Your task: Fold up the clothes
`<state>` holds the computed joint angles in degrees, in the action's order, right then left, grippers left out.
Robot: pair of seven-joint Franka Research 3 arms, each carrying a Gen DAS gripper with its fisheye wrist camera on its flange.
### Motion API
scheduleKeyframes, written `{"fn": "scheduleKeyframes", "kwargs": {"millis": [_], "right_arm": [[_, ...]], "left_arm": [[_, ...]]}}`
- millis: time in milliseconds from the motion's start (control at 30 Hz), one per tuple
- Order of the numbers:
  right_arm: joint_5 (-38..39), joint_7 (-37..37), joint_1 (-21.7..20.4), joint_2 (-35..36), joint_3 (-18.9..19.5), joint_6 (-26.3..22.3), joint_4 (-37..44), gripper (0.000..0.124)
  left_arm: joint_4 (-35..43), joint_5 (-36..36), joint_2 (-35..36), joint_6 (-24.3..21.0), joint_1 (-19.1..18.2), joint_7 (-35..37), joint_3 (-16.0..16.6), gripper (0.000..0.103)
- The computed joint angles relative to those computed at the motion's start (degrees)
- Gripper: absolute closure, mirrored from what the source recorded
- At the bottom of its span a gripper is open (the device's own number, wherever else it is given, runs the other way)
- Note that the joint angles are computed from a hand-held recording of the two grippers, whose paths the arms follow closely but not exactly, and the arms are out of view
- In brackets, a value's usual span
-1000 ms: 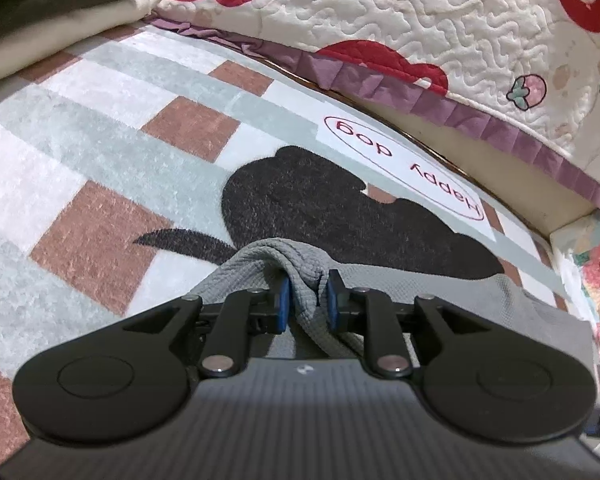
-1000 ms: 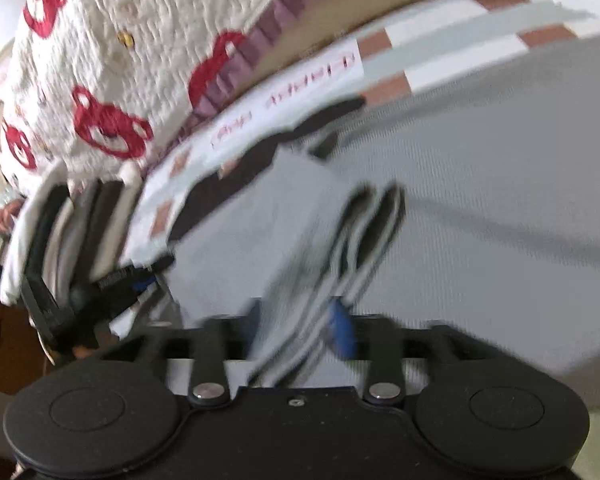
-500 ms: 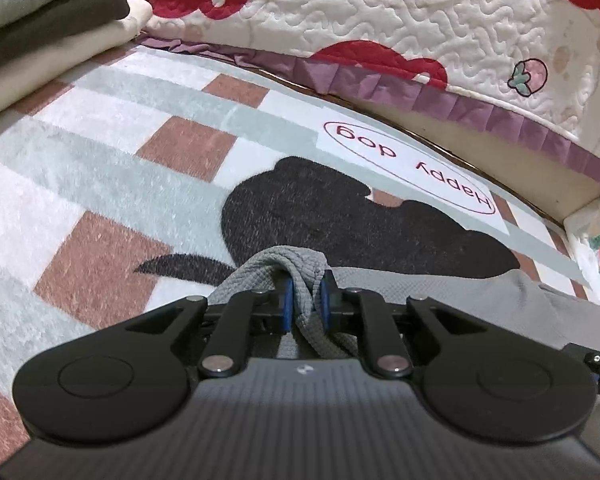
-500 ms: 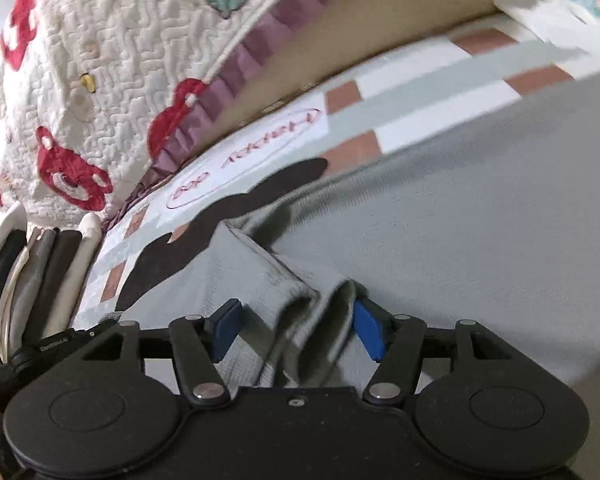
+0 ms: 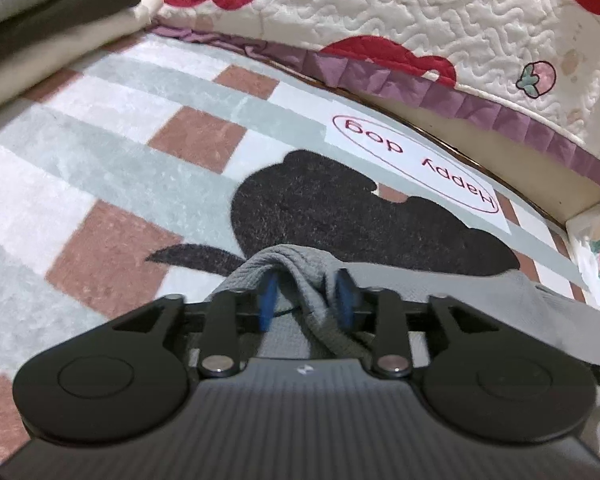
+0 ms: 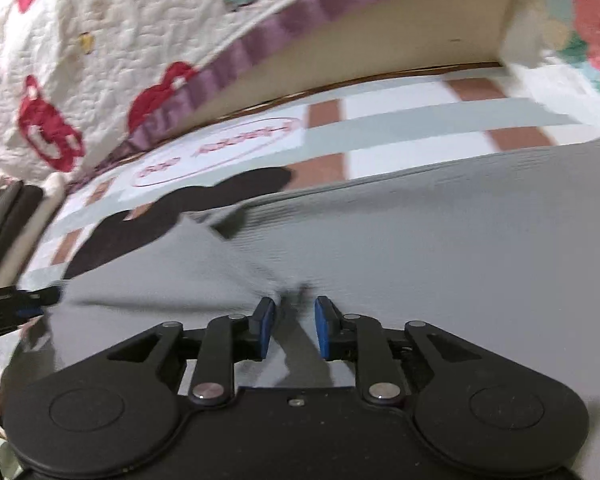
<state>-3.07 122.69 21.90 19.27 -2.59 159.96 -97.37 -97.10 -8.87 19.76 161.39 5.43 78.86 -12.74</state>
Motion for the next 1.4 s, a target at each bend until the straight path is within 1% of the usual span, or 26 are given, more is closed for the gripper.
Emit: {"fn": "scheduleKeyframes", "kwargs": {"millis": [33,67,100,133,167,233,333,400,433,500,600,667,700,767,833,867,900,933,1000,1033,1067,1133,1200,1233,1333,1400], "right_arm": [[-1.3,1.0,0.5,-1.2,-1.2,-2.2,-0.4,0.09],[-2.1,1.6,0.2,-2.4,-1.6,-4.1,-0.7,0.086],[0.6,-0.2,-2.0,-3.7,-0.5,-4.6,-1.5,0.077],[3.8,-2.2,-4.2,-4.9,0.6,-5.0,-2.1,0.075],[8.1,-4.8,-6.7,-5.9,1.7,-4.2,-3.0,0.075],[12.6,-9.2,-10.1,-7.2,2.0,-3.7,-3.8,0.075],[19.0,-15.7,-14.8,-8.3,1.8,-4.0,-3.7,0.075],[14.5,-17.5,-15.7,-8.1,-0.5,-3.9,-4.1,0.075],[10.1,-15.6,-15.2,-8.0,-2.2,-3.1,-5.0,0.075],[4.9,-12.6,-14.9,-7.7,-4.0,-1.2,-7.1,0.075],[7.6,-16.9,-17.1,-5.9,-2.4,-4.8,-5.2,0.075],[8.8,-20.9,-17.8,-4.1,-1.4,-2.8,-3.6,0.069],[8.1,-22.0,-17.7,-3.0,-1.7,-1.9,-2.8,0.061],[7.0,-22.8,-17.3,-0.6,-2.5,-1.4,-0.7,0.059],[10.1,-26.1,-18.8,1.6,-1.1,-1.9,1.3,0.057],[11.3,-29.0,-19.4,1.9,-0.2,0.2,0.8,0.06],[12.4,-31.6,-19.9,2.2,0.6,2.3,0.5,0.091],[12.2,-32.0,-19.1,1.9,-0.1,3.7,0.1,0.111],[11.1,-32.3,-17.7,1.6,-1.6,6.9,-0.6,0.114],[9.2,-30.6,-15.7,1.4,-3.9,9.7,-1.3,0.119],[7.3,-28.8,-13.9,1.4,-6.1,11.9,-1.8,0.119],[6.9,-28.5,-13.7,2.0,-6.6,11.0,-0.9,0.119],[7.2,-28.4,-14.2,3.4,-6.3,7.4,1.2,0.119],[6.3,-28.1,-13.8,3.9,-6.8,6.6,1.8,0.119],[4.3,-25.7,-12.8,4.5,-8.1,5.5,2.7,0.118],[0.4,-20.3,-10.0,4.7,-11.8,4.5,2.9,0.118]], "left_arm": [[-0.9,0.3,-0.9,0.2,0.0,0.4,0.0,0.06],[-1.6,-0.6,-1.7,0.4,0.7,2.0,-0.8,0.06],[-2.2,-1.9,-2.6,0.0,1.3,3.7,-1.7,0.059],[-2.9,-3.5,-3.4,-0.4,1.9,5.6,-2.5,0.058],[-3.4,-5.9,-4.1,-0.4,2.6,8.2,-3.6,0.057],[-4.3,-12.1,-5.6,-0.6,3.8,14.9,-6.0,0.056],[-4.5,-19.8,-6.7,-1.5,4.1,24.6,-8.6,0.054],[-3.6,-23.0,-6.5,-3.5,3.4,29.3,-9.4,0.051],[-3.0,-23.8,-6.2,-4.7,2.7,30.7,-9.5,0.051],[-1.3,-21.8,-4.9,-7.1,0.0,29.9,-8.1,0.051],[1.3,-20.0,-2.9,-9.5,-3.4,28.5,-6.0,0.051],[2.3,-19.2,-1.9,-9.7,-4.6,27.6,-5.3,0.051],[2.9,-18.7,-1.4,-9.8,-5.1,27.1,-5.1,0.051],[4.0,-17.7,-0.3,-10.0,-5.9,26.0,-4.9,0.051],[4.9,-16.8,0.5,-10.3,-6.4,25.2,-5.0,0.051],[5.0,-16.4,0.7,-10.5,-6.4,25.1,-5.0,0.051],[5.1,-16.0,0.9,-10.7,-6.5,24.9,-5.1,0.051],[5.1,-15.6,0.9,-10.7,-6.5,24.9,-5.1,0.051],[5.0,-15.2,1.1,-10.9,-6.4,25.1,-5.3,0.051],[4.8,-15.1,1.0,-10.7,-6.4,25.1,-5.3,0.051],[4.3,-15.4,0.8,-10.6,-6.2,25.4,-5.6,0.051],[3.3,-16.1,0.4,-9.9,-5.8,26.5,-6.0,0.051],[2.6,-16.0,0.1,-9.1,-5.9,27.4,-6.1,0.05],[2.4,-16.0,0.0,-8.9,-5.9,27.6,-6.1,0.049],[1.6,-18.0,-0.4,-8.7,-5.4,28.9,-7.0,0.045],[0.8,-19.7,-1.0,-8.8,-5.1,30.0,-7.5,0.045]]}}
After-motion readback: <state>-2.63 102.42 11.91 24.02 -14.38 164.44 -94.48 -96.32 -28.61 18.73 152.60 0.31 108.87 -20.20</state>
